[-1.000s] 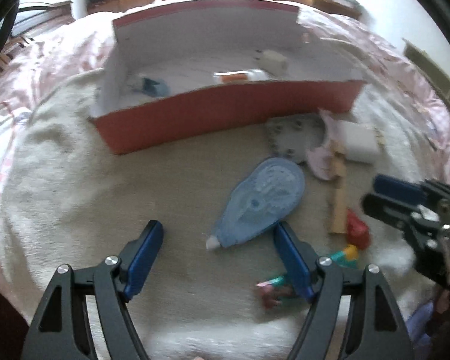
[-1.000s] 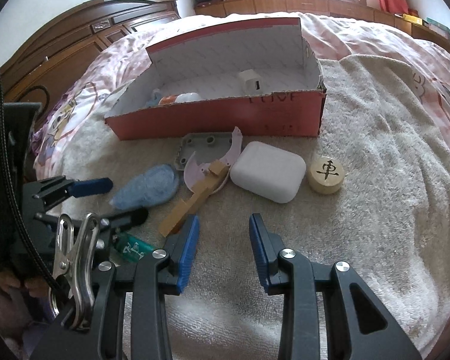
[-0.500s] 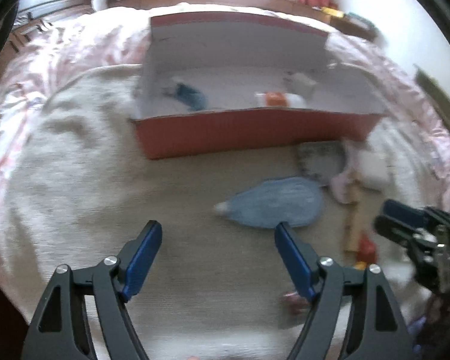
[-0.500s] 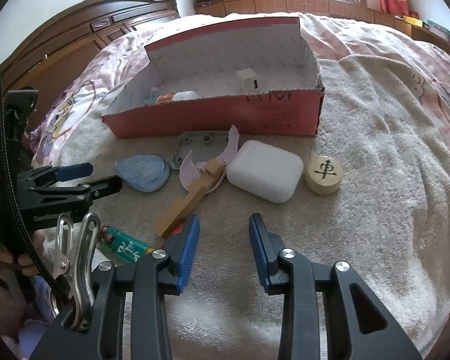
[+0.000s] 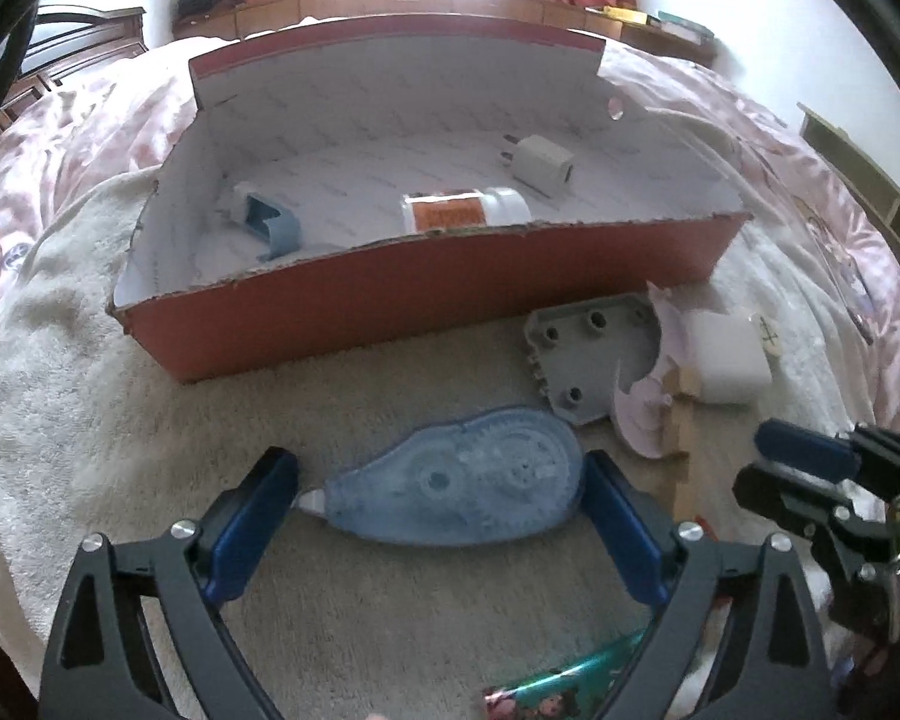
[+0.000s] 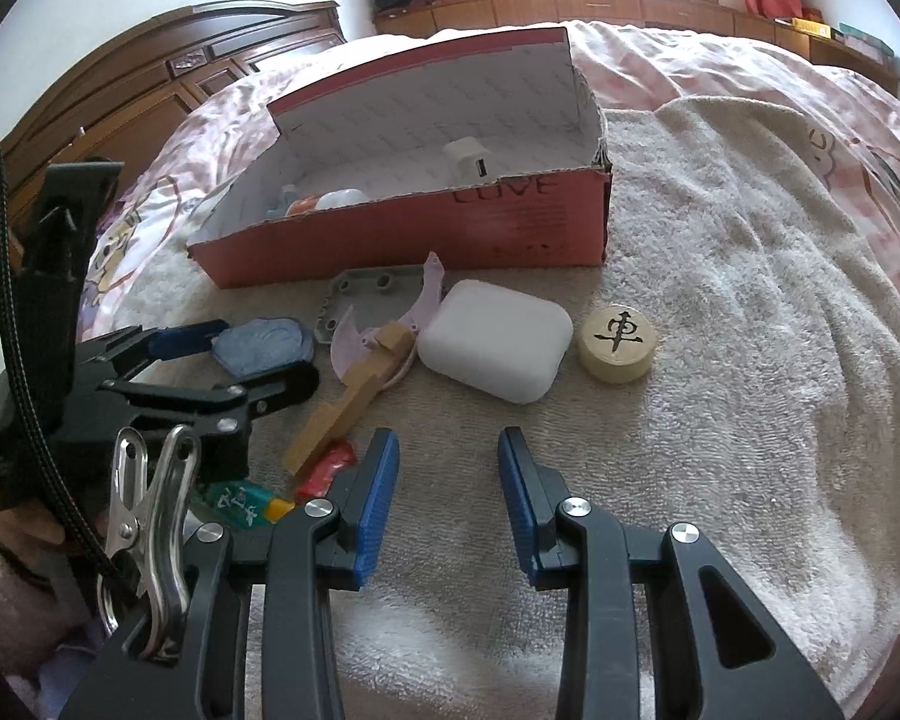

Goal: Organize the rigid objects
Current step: 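Lower the left tool onto the blue correction-tape dispenser and close it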

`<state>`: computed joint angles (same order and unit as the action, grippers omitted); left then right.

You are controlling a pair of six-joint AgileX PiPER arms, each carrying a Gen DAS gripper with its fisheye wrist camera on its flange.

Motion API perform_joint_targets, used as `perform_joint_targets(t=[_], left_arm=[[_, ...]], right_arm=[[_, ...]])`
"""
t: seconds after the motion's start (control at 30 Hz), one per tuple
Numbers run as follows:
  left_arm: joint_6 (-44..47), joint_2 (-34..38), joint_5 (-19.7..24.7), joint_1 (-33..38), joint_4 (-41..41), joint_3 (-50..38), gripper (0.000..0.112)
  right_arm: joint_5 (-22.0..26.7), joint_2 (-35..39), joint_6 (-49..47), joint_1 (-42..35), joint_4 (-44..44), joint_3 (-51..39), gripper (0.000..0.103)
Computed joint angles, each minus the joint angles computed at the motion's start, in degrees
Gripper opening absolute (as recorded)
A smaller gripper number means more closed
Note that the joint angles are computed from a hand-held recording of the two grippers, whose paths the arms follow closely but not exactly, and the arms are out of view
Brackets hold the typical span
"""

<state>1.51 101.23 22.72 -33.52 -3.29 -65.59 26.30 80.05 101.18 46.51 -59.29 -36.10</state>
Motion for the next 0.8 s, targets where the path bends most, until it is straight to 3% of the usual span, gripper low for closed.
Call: perform_joint_targets(t=[0.23,0.37,0.6,0.8], left_arm=[[-3.0,-0.4,-0.7,-0.5,2.8,0.8,0.096],[0.5,-1.3,-1.2,0.3,-0.2,1.8,0.089],[7.2,-3.3,-0.8,2.5,-7.3,3.5,0.089],[8.6,-5.2,-0.9,3.8,-8.6,5.0,0.089]], right_arm=[[0.1,0.1,0.8,0.2,-0.8,0.2,0.035],[0.3,0.2,0.8,0.2,-0.7,0.1,0.035],[0.9,0.9,-1.4,0.2,1.0,-1.2,0.035],[2.1,1.4,-2.3,0.9,1.0,-2.5,0.035]])
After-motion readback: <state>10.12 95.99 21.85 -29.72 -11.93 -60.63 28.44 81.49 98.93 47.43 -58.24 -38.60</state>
